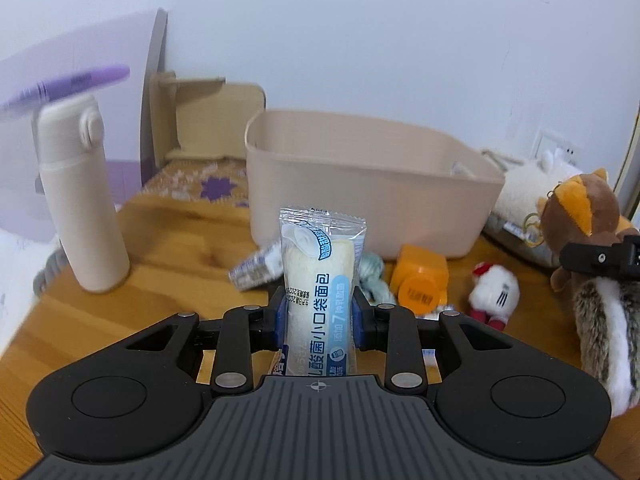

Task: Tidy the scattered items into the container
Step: 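Carry the snack bag and brown bear plush over the beige bin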

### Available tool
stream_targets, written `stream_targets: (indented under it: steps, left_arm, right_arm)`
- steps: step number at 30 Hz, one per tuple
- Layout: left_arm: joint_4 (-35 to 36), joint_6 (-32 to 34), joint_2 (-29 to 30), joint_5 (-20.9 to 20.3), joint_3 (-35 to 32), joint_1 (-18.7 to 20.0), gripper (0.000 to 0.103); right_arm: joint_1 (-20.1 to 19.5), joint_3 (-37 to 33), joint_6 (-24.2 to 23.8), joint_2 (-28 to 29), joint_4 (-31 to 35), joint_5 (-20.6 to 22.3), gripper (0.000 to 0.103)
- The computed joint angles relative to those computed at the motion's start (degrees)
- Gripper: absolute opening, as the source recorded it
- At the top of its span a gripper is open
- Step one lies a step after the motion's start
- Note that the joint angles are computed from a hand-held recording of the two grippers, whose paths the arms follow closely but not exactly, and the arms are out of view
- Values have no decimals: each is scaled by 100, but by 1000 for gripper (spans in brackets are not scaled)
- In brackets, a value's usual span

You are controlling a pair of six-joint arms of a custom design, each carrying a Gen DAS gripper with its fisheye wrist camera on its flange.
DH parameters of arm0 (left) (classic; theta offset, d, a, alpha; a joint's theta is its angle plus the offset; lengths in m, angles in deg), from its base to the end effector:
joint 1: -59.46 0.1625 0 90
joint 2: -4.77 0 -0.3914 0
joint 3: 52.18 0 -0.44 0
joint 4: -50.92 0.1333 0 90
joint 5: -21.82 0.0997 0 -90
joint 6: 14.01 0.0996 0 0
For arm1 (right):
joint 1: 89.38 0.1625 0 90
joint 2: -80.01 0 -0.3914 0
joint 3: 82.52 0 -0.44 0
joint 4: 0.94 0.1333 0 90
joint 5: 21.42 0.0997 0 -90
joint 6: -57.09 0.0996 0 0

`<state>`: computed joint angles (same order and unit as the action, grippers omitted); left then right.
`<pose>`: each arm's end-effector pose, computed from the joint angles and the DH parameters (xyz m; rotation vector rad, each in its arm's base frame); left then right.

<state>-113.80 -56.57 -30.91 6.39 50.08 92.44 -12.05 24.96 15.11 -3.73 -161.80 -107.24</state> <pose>-0.3745 -0.5164 -0.0251 0.1484 2.0564 -1.2916 0.0086 -0.6026 0.3799 0.7049 -2.5303 1.0615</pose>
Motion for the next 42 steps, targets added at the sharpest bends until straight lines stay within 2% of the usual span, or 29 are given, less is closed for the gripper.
stream_targets:
  steps: [6,15,20,28,30,33,37,42]
  left_arm:
    - [-647,931,63,220,-214,-65,31]
    - [-1948,2466,273,270,-778,43,31]
    - [-3033,4005,658,322,-1482,172,31]
    - [-3341,5171,1088,176,-2566,493,31]
    - [-3158,5195,1166,163,-2793,584,31]
    - [-2607,4888,1205,129,-3028,734,31]
    - [-1748,4374,1239,49,-3278,930,31]
    - [-552,3434,1175,-109,-3402,1176,31]
  right_arm:
    - [181,-33,-158,-39,3,81,46]
    - [425,-204,-183,82,-80,102,46]
    - [551,-465,-129,319,-69,14,46]
    - [796,-1103,-25,942,-141,-195,46]
    - [880,-1291,-27,1133,-185,-285,46]
    - [1004,-1627,40,1440,-115,-413,46]
    - [1142,-2106,91,1894,11,-583,46]
    - [1236,-2640,139,2420,220,-789,46]
